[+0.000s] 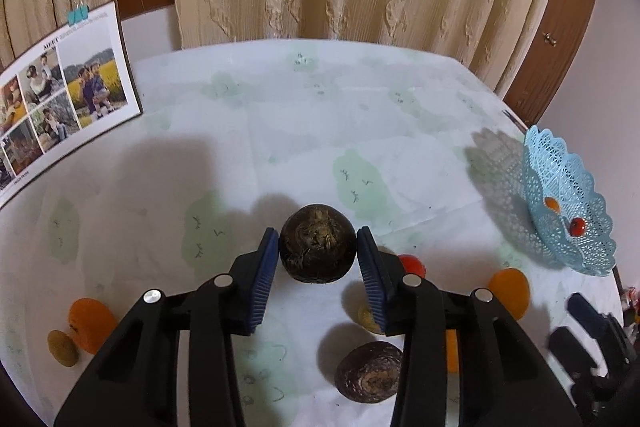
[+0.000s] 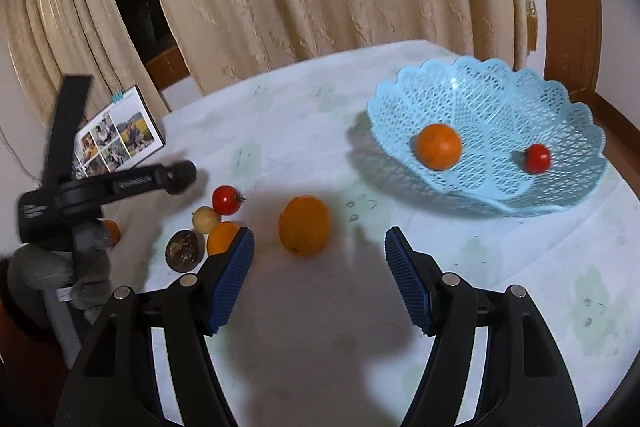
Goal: Organize fruits
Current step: 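Grasp the dark brown fruit with the left tool while the right tool grasps an orange, then place the orange into the blue basket and open the right tool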
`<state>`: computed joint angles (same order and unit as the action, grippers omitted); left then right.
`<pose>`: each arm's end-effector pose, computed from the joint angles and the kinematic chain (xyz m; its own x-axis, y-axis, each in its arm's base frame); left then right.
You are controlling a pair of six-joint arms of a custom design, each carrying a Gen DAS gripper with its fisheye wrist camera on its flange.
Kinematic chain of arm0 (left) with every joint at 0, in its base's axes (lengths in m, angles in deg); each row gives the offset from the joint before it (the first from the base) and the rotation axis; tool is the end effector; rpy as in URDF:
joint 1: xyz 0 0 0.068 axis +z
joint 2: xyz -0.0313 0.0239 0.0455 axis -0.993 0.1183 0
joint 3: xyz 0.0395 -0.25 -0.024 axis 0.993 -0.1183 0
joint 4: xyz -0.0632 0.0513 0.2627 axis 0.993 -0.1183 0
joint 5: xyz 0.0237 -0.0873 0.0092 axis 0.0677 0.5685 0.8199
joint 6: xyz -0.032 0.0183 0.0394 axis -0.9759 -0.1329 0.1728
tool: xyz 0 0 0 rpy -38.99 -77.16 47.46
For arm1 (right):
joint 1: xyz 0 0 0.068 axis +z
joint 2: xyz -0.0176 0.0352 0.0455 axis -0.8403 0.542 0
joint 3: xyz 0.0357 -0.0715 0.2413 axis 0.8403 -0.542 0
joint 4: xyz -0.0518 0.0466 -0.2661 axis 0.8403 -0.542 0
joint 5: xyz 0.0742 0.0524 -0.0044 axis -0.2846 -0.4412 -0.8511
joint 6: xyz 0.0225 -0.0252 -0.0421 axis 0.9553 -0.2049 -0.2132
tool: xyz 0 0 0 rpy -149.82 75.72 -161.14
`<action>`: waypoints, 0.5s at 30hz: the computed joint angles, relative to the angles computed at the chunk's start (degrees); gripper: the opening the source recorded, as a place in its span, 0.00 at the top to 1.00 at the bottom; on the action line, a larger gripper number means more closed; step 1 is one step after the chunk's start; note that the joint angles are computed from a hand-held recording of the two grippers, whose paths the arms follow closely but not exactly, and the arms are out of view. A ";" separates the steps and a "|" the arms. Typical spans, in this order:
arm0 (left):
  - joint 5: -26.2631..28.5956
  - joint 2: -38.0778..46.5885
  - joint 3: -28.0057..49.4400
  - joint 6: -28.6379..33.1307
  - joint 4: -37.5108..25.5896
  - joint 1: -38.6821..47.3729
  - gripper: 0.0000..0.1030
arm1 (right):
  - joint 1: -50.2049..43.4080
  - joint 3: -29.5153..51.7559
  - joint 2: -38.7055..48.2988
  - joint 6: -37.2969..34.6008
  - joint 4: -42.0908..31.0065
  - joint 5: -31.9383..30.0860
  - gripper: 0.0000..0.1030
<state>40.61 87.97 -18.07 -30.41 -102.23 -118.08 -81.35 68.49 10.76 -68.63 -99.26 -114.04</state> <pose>0.2363 -0.1417 0.1486 -0.6512 -0.4037 -0.6426 -0.4434 0.8896 -0.1096 0.2701 -0.0923 0.1318 -0.6577 -0.2369 -0.7150 -0.5799 0.7651 0.2799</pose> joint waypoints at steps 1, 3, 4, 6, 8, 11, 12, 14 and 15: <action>-0.34 -0.30 0.06 -0.02 -0.31 -0.16 0.60 | 1.10 -0.44 -0.20 0.83 1.14 1.04 0.34; -0.97 -1.27 0.14 -0.12 -0.95 -0.61 0.60 | 2.53 -0.13 0.28 1.04 1.21 2.33 0.40; -1.25 -1.51 0.26 -0.29 -1.22 -0.87 0.60 | 3.76 0.07 0.65 1.28 1.19 3.10 0.43; -1.88 -2.00 0.56 -0.45 -1.93 -1.38 0.60 | 5.43 0.07 1.11 2.03 2.23 4.46 0.47; -2.16 -2.20 0.64 -0.54 -2.09 -1.73 0.60 | 7.35 0.38 2.13 3.39 3.86 6.27 0.50; -2.50 -2.62 0.78 -0.65 -2.40 -2.18 0.60 | 10.00 1.42 4.23 5.69 5.99 8.71 0.52; -2.56 -2.79 0.71 -0.72 -2.47 -2.27 0.60 | 10.64 1.71 4.81 6.20 6.41 9.41 0.55; -2.66 -3.14 0.58 -0.94 -2.69 -2.46 0.60 | 11.81 2.38 5.73 6.64 6.52 10.02 0.58; -2.63 -3.07 0.58 -0.99 -2.67 -2.45 0.60 | 12.15 2.47 5.95 6.60 6.51 10.25 0.59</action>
